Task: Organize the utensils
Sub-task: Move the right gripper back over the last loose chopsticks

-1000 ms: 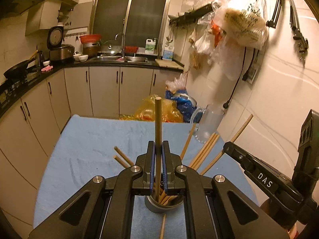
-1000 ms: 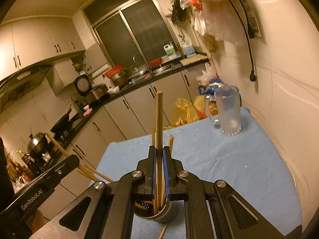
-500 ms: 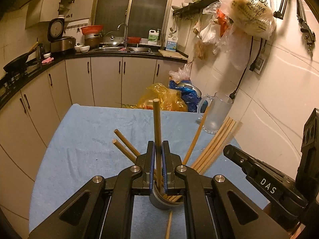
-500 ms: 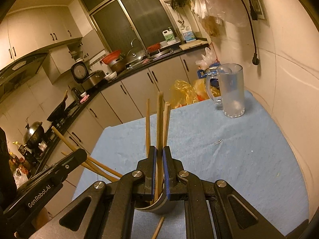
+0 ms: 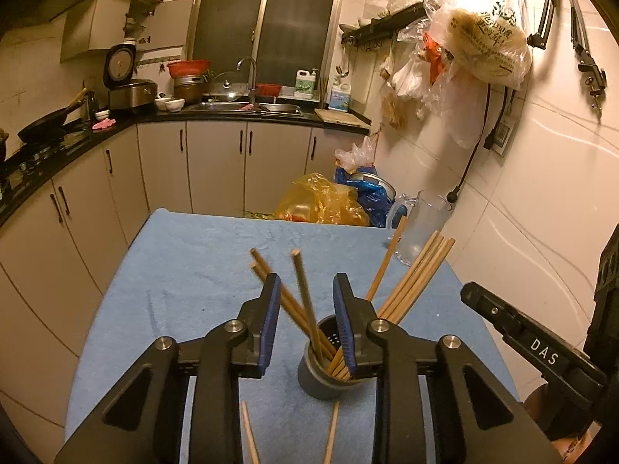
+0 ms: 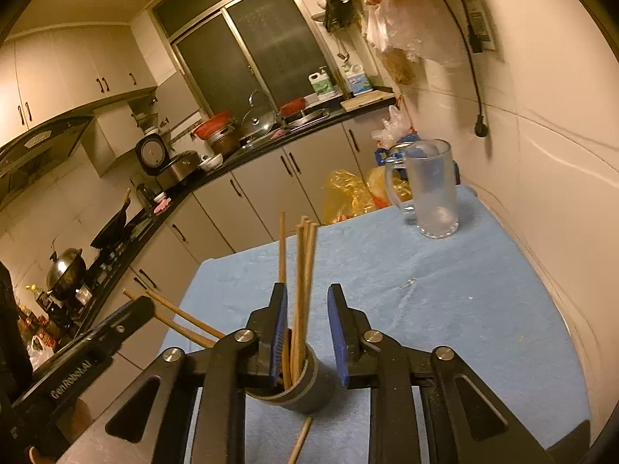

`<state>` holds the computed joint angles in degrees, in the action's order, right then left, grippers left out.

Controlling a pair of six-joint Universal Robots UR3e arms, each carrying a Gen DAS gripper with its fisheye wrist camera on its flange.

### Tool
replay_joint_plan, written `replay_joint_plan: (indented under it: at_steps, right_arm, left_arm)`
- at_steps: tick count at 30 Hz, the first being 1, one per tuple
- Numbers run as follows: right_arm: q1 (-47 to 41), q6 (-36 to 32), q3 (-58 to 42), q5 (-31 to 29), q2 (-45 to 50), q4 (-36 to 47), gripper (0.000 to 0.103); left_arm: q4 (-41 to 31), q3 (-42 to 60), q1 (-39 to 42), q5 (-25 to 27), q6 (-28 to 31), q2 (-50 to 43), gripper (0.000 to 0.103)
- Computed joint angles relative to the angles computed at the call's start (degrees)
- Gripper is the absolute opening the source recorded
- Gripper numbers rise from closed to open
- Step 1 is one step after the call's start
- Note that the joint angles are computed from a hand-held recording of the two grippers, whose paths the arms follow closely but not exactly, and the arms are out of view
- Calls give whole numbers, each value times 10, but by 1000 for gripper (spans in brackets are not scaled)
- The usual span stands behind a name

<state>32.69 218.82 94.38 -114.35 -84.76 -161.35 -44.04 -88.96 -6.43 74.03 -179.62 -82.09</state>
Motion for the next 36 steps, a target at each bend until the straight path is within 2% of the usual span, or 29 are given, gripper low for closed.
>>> replay_joint_plan:
  at_steps: [12, 19, 23, 26, 36]
  right_arm:
    - [54, 51, 89, -2, -15, -6, 27]
    - [93, 82, 120, -1, 11, -17, 27]
    - [117, 105, 133, 2, 35, -25, 27]
    - [130, 118, 138, 9, 54, -29, 27]
    - [143, 126, 106, 35, 101, -5, 27]
  left_arm:
    - [-45, -162, 82, -47, 48, 186, 33]
    - [-136, -287, 170, -92, 112, 311, 33]
    - [-184, -358, 208, -95, 151, 380, 33]
    - [-263, -396, 264, -117, 204, 442, 33]
    - [-352, -429, 343, -133, 272, 501, 33]
